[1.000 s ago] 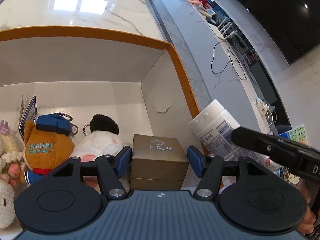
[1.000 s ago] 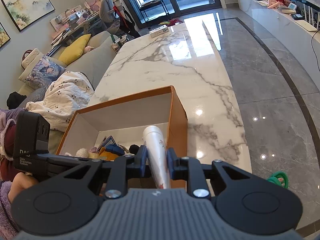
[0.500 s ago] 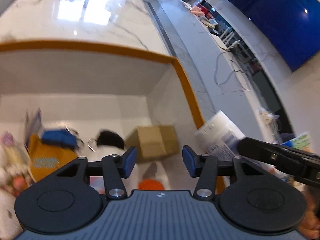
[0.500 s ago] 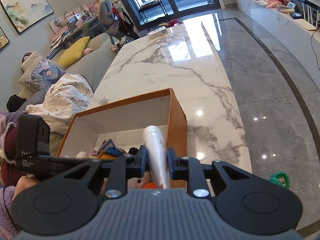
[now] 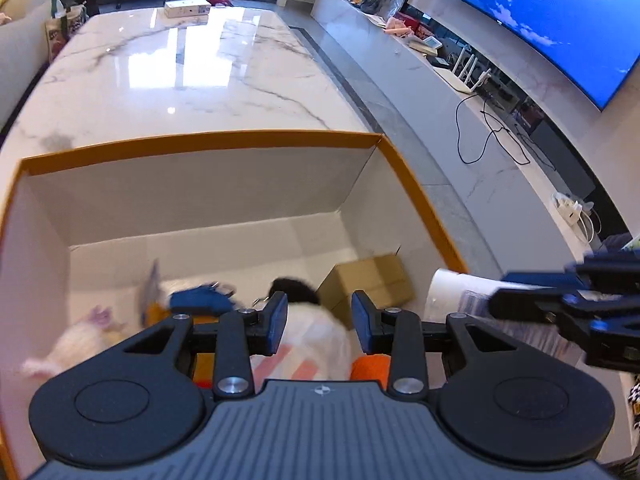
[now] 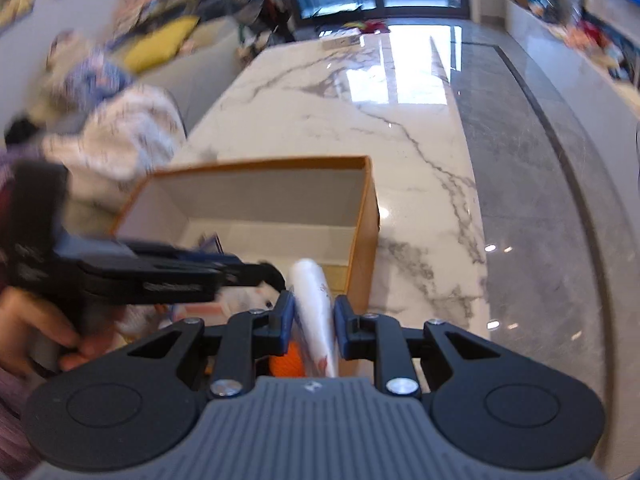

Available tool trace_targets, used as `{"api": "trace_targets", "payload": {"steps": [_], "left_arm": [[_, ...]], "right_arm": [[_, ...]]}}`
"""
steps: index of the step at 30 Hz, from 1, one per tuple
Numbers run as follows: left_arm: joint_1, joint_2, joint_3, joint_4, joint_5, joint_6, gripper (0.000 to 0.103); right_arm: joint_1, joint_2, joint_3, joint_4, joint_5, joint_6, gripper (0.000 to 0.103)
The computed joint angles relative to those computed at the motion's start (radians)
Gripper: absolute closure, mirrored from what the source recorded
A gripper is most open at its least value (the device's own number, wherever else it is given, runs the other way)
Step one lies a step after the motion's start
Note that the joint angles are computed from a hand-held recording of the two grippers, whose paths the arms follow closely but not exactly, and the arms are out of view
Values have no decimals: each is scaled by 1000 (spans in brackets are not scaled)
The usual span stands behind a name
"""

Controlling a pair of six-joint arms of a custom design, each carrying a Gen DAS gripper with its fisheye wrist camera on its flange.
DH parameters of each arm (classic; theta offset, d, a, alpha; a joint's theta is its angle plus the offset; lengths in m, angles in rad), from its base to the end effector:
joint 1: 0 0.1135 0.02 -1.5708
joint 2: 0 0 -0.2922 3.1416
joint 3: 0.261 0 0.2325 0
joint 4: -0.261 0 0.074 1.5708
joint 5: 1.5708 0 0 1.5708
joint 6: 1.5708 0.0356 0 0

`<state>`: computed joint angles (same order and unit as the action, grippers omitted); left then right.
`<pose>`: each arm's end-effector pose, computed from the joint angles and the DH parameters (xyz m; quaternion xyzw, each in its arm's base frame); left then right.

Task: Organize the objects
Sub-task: 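Lower the white lotion tube into the orange box and open the right tool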

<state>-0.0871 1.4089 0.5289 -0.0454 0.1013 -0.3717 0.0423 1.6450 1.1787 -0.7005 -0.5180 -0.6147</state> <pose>0.2269 -0.0234 0.1796 -0.1184 0.9399 -0.1188 0.2975 0.3095 0.0307 0.2610 -0.3542 0.8798 0.1859 0.2569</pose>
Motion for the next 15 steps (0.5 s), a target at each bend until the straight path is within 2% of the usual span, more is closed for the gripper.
{"api": "trace_targets", "payload": {"steps": [3, 8, 15], "left_arm": [[31, -81, -30, -61, 7, -9, 63], [127, -176, -76, -154, 83, 43, 63], [155, -121, -92, -116, 159, 62, 63]], "right_arm": [[60, -7, -5, 2, 93, -28, 81], [133, 5, -16, 43, 203, -21, 81], [240, 26, -64, 134, 357, -10, 81]]}}
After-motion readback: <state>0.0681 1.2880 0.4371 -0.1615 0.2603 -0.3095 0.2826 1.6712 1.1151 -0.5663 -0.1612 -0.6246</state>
